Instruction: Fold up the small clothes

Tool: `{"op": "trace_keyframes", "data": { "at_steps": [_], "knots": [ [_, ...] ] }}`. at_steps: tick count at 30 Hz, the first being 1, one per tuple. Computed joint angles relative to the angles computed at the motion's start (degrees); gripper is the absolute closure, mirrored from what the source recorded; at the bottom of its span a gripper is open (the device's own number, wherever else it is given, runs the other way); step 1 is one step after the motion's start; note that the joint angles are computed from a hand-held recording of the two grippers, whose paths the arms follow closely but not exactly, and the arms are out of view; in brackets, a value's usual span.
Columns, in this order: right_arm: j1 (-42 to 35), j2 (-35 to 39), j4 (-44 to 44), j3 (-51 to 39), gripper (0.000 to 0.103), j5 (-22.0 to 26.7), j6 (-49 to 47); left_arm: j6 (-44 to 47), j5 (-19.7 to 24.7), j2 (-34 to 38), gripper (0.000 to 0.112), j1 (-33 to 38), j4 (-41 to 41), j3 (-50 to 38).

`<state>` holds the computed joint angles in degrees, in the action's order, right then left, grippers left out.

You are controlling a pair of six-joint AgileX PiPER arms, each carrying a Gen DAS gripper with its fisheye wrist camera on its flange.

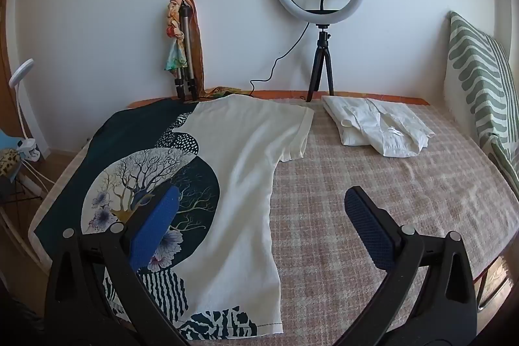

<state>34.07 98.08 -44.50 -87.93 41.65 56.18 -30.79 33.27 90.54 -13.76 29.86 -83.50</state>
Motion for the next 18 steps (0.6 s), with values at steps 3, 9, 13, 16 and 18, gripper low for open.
{"op": "trace_keyframes", "data": {
  "at_steps": [3,9,13,16,18],
  "knots": [
    [0.2,0.0,-0.7,0.1,0.0,0.1,0.4,1.4,-0.3,-0.1,0.01,0.4,-1.1,0.2],
    [0.0,-0.1,-1.0,0.4,0.0,-0.3,1.0,1.1,-0.2,-0.3,0.01,1.0,0.0,0.5],
    [0.0,-0.1,-1.0,0.0,0.0,-0.3,0.9,1.0,0.0,-0.3,0.01,1.1,-0.2,0.4],
    [0.1,0.0,-1.1,0.1,0.0,-0.3,1.1,0.8,-0.4,-0.4,0.01,1.1,0.1,0.8],
    [0.1,-0.1,-1.3,0.3,0.0,-0.5,1.4,0.1,0.4,-0.2,0.01,0.7,0.8,0.1]
  ]
}}
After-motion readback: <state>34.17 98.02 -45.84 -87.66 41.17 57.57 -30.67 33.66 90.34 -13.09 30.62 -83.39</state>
